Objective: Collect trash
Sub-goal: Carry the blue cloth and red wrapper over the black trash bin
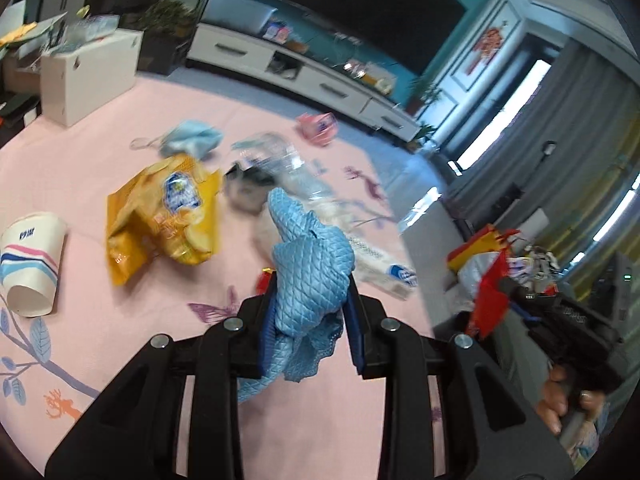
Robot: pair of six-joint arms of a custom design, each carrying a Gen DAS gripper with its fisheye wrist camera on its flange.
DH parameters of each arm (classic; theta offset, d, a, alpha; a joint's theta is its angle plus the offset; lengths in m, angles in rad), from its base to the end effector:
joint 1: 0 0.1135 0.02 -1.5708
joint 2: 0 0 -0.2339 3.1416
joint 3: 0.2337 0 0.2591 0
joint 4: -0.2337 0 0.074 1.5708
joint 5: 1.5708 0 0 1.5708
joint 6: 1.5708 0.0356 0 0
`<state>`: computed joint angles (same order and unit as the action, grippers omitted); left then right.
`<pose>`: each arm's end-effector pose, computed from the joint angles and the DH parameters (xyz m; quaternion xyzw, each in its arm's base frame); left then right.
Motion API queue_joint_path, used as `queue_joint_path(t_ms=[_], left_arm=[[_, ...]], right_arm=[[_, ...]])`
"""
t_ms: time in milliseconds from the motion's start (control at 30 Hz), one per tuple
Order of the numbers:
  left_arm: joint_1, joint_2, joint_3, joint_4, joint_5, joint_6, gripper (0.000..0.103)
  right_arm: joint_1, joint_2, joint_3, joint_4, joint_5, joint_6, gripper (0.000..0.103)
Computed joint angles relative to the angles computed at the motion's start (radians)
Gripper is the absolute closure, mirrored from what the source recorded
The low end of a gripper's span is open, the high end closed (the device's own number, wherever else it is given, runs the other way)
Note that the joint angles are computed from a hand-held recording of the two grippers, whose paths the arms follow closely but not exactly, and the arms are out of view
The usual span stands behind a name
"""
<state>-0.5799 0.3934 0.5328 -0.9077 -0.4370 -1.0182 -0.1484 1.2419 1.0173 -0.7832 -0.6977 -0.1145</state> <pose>0.1100 -0.0541 0.2238 -0.2780 0.8588 -0.1341 0.4089 0.2581 -0.0155 0.2516 -0.0796 0.9043 0.2913 0.3019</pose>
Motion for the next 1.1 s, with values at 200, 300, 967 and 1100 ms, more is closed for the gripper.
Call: queue_joint_path(t_ms=[200,300,967,1100], left_arm=[[-0.220,0.064,0.102,-0.036,-0.153,-0.084,0.073],[-0.293,0.100,0.138,-0.037,-0.197,-0.107,0.073],[-0.301,0.620,0.272,0.451,-0.007,0.137,0.072],[-0.313,0.769,0.334,0.528,0.028,0.167,0.072]], right_arm=[[-0.059,-0.038,-0.004,-0.004,-0.012,-0.008,0.087],[-0.089,-0.059,-0.009,-0.006,-0.022,-0.012,0.087],[-0.391,0.044,0.049,-0.008,-0.071,-0.075,0.087],[-0.436,0.087,0.066,-0.003,-0.064,-0.081,0.087]])
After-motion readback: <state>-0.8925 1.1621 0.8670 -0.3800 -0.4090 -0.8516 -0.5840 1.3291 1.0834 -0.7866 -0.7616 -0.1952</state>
